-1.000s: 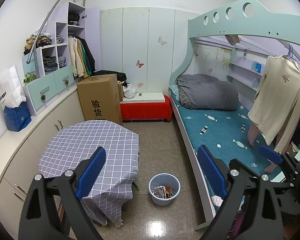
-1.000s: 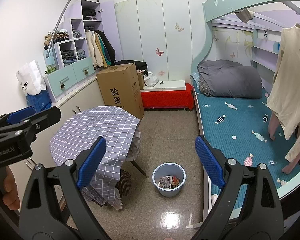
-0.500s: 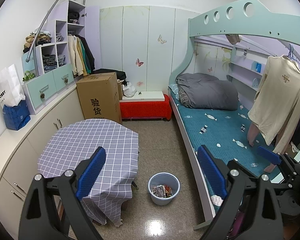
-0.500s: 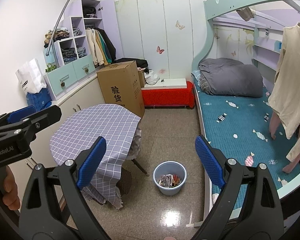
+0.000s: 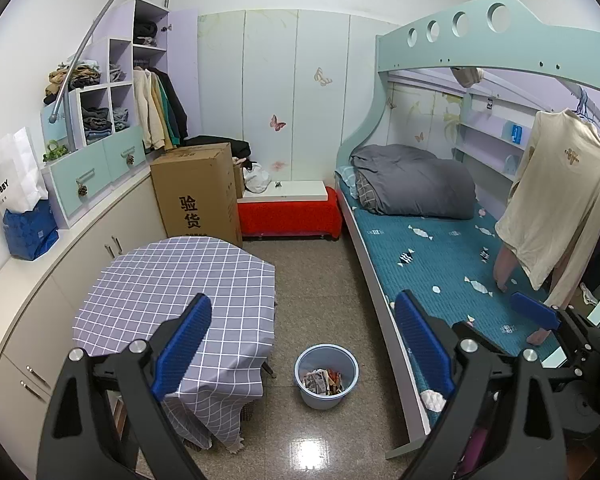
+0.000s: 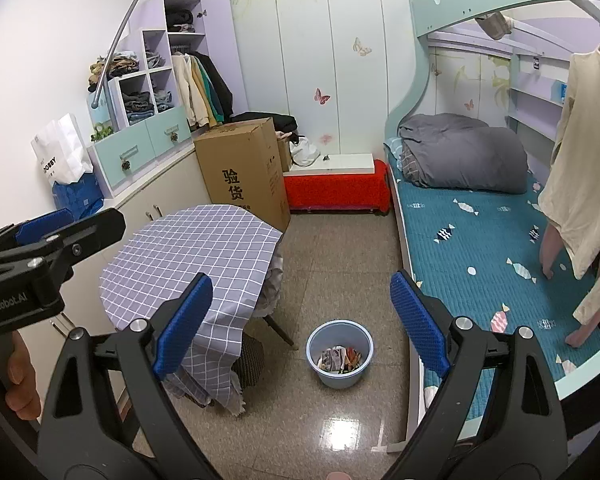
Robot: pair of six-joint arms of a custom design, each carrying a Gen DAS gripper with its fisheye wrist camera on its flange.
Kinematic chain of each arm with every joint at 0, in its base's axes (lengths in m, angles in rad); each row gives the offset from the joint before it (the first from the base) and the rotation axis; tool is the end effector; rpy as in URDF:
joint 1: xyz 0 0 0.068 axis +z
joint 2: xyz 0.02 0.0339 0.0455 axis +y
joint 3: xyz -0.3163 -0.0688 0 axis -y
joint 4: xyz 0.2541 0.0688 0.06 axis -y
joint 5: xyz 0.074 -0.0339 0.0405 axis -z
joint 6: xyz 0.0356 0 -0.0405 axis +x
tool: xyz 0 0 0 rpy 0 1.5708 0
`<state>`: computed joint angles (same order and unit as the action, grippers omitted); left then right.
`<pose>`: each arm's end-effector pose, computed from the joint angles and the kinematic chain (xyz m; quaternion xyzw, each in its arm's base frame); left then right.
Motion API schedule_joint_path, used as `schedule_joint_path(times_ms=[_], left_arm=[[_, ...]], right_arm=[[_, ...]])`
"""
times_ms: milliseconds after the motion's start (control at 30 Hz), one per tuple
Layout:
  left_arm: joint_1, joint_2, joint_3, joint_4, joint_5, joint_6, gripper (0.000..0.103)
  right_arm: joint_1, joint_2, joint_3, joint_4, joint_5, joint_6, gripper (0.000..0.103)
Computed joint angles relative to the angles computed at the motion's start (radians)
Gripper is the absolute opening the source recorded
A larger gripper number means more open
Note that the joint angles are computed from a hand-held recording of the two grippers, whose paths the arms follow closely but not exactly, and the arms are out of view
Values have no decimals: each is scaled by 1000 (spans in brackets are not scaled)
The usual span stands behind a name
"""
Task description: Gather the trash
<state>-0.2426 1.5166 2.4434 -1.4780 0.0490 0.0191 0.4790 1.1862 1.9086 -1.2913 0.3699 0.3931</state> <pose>0.1945 -0.0499 0.6112 0.1257 0.8636 -0.0757 0.4824 0.1325 0.0543 0.5620 0.0512 0.8652 0.0532 0.4960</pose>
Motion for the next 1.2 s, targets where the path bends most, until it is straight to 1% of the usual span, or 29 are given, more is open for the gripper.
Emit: schedule_joint_path(times_ms=[200, 233, 500, 567, 633, 833, 967, 1200], left_arm=[[-4, -3, -16, 10, -1, -1, 91], [-3, -5, -23, 14, 0, 0, 91], [-2, 2, -14, 10, 2, 2, 91], [-5, -3, -30, 19, -1, 1, 91], [-3, -10, -51, 30, 1, 1, 91], [1, -15, -67, 40, 6, 4, 91], [3, -7, -50, 31, 9, 5, 91], [19, -16, -81, 49, 24, 13, 91]], right_arm=[[-11, 4, -7, 6, -14, -7, 89], [-40, 1, -8, 8, -39, -23, 89], [-43, 1, -15, 13, -43, -25, 89], [-40, 2, -16, 11, -42, -20, 89], [-77, 0, -20, 20, -75, -42, 89], [-84, 2, -16, 19, -81, -46, 89], [-86, 3, -12, 17, -84, -47, 89], [-98, 1, -21, 24, -94, -53, 89]])
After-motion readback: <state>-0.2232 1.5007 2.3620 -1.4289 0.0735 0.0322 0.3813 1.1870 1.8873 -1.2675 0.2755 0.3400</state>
